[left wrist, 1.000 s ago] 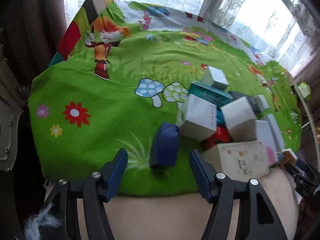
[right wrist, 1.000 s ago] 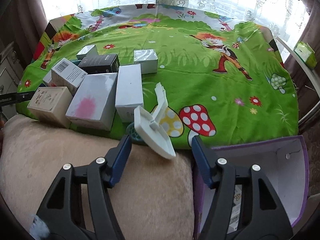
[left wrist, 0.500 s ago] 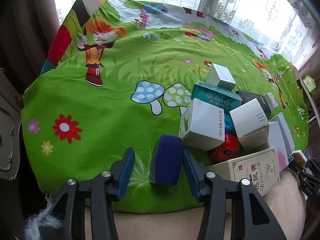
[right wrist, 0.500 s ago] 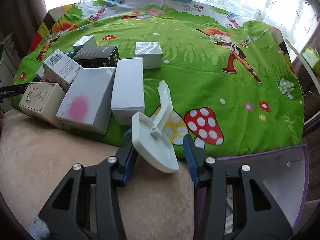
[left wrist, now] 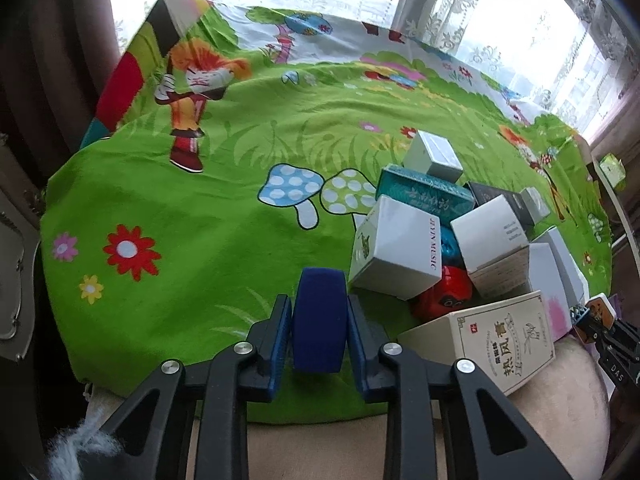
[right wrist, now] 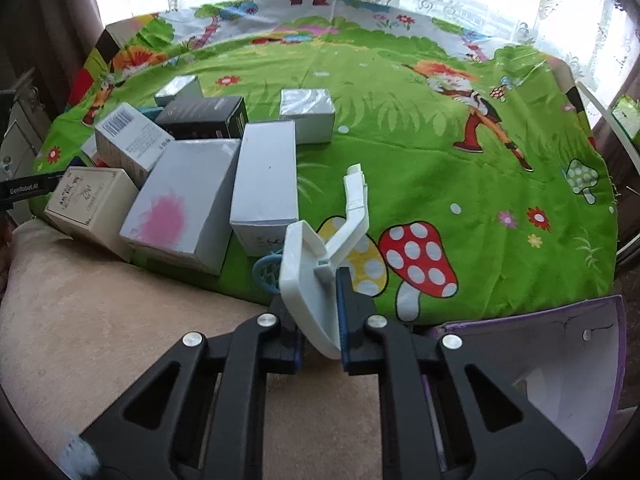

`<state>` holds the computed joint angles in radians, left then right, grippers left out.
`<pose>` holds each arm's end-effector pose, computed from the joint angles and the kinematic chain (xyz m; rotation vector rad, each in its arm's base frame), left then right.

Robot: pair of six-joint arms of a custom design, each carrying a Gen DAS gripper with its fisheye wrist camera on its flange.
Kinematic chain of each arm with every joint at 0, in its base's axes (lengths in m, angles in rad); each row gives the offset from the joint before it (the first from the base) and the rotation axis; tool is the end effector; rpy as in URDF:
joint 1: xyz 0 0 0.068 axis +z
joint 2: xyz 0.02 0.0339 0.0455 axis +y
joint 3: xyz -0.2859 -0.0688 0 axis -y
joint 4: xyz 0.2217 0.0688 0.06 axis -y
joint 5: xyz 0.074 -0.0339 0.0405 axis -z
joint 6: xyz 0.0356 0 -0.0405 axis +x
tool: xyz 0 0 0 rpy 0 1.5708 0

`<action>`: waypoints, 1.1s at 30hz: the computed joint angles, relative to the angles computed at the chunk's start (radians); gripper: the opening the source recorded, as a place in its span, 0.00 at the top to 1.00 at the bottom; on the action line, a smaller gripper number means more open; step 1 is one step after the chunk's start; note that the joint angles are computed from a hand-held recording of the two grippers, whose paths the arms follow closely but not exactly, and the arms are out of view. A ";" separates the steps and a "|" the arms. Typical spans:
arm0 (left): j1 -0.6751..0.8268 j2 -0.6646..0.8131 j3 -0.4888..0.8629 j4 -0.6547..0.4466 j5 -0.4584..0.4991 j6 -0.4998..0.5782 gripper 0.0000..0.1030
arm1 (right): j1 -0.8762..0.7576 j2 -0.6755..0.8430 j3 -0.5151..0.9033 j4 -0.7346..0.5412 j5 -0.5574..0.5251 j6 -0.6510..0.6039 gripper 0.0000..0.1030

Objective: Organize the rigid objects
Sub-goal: 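Grasp the dark blue item with the left tool while the right tool grasps the white plastic stand, then carry both items into the purple box and open both tools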

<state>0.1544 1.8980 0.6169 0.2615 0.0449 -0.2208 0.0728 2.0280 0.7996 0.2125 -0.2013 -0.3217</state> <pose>0.2869 0.0430 0.0956 -0.4671 2.5486 -0.0825 0.3331 0.0314 0.0888 -0.5745 2.4984 0.1662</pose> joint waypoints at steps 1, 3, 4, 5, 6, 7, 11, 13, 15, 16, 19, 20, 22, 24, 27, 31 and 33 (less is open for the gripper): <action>0.001 -0.011 -0.012 0.011 -0.004 -0.006 0.73 | -0.005 -0.007 -0.008 0.010 -0.006 0.005 0.84; 0.007 -0.030 -0.030 0.025 -0.009 -0.013 0.73 | -0.016 -0.017 -0.018 0.023 -0.019 0.012 0.84; 0.007 -0.043 -0.042 0.035 -0.014 -0.021 0.73 | -0.020 -0.023 -0.026 0.031 -0.024 0.015 0.84; 0.007 -0.063 -0.061 0.049 -0.023 -0.030 0.73 | -0.020 -0.028 -0.029 0.035 -0.025 0.019 0.84; 0.006 -0.079 -0.074 0.057 -0.031 -0.036 0.73 | -0.026 -0.037 -0.039 0.045 -0.030 0.024 0.84; 0.005 -0.098 -0.094 0.070 -0.039 -0.043 0.73 | -0.031 -0.044 -0.047 0.052 -0.035 0.028 0.84; -0.023 -0.203 -0.183 0.131 -0.064 -0.090 0.73 | -0.060 -0.075 -0.084 0.078 -0.055 0.042 0.84; -0.056 -0.252 -0.217 0.150 -0.083 -0.116 0.73 | -0.075 -0.094 -0.106 0.088 -0.058 0.045 0.84; -0.093 -0.288 -0.234 0.153 -0.098 -0.136 0.73 | -0.094 -0.117 -0.132 0.098 -0.066 0.045 0.84; -0.115 -0.311 -0.245 0.155 -0.098 -0.148 0.73 | -0.105 -0.128 -0.142 0.098 -0.071 0.044 0.84; -0.179 -0.346 -0.252 0.142 -0.113 -0.176 0.73 | -0.139 -0.149 -0.156 0.088 -0.087 0.032 0.84; -0.207 -0.354 -0.248 0.132 -0.117 -0.186 0.73 | -0.150 -0.155 -0.159 0.082 -0.091 0.029 0.84; -0.260 -0.366 -0.244 0.121 -0.131 -0.204 0.73 | -0.179 -0.173 -0.171 0.071 -0.099 0.017 0.84; -0.318 -0.367 -0.233 0.112 -0.145 -0.219 0.73 | -0.200 -0.185 -0.182 0.069 -0.099 0.005 0.84; -0.395 -0.348 -0.213 0.104 -0.150 -0.237 0.73 | -0.239 -0.201 -0.198 0.062 -0.101 -0.012 0.84; -0.487 -0.304 -0.170 0.091 -0.139 -0.252 0.73 | -0.319 -0.219 -0.208 0.035 -0.132 -0.046 0.84; -0.521 -0.284 -0.149 0.083 -0.136 -0.258 0.73 | -0.363 -0.223 -0.209 0.025 -0.146 -0.063 0.84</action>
